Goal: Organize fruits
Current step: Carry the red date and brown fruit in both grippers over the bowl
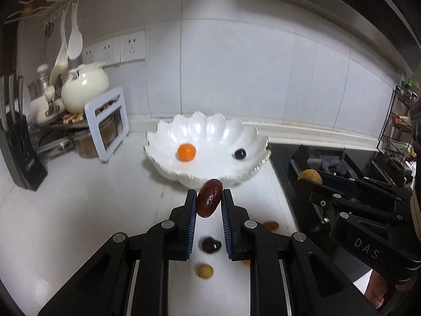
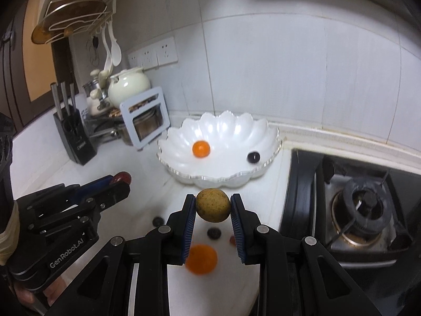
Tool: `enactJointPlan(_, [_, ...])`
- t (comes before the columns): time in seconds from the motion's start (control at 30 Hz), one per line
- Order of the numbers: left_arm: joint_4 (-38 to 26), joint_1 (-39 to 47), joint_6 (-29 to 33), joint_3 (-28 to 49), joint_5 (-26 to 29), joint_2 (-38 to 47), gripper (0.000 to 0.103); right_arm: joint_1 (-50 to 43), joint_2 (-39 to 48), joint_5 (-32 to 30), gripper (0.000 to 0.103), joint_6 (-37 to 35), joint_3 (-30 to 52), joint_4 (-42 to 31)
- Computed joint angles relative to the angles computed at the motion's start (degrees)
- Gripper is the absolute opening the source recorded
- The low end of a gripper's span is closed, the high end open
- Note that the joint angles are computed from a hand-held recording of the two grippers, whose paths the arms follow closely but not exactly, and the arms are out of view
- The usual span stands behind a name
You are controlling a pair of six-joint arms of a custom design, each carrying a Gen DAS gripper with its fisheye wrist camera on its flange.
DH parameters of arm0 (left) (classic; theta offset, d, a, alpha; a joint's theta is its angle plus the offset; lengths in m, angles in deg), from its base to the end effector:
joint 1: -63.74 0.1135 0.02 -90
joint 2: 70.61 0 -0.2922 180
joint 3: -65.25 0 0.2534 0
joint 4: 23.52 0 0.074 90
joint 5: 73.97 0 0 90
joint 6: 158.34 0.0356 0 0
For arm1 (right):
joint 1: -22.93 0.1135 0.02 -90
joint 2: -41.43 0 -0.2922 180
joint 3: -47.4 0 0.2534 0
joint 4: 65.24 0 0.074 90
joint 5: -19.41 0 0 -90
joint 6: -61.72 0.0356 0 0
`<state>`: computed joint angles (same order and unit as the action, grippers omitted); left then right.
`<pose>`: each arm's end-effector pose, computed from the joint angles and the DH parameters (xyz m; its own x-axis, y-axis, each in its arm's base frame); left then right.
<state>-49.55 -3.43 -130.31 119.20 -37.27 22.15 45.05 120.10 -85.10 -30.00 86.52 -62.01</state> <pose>0.1319 -0.2396 0.1603 -0.5345 -0.0900 -0.8404 -0.1133 0.9930 -0.0342 0.2240 0.1007 0.1744 -0.5319 -0.2476 -0.8098 -0.5678 0.8138 0.1241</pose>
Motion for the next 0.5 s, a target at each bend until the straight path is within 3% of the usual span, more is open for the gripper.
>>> enactJointPlan(0.5, [13.3, 10.5, 22.1, -2.5, 3.0, -6.9, 0.020, 3.4, 5.4, 6.9, 0.029, 2.9, 9.1, 2.7])
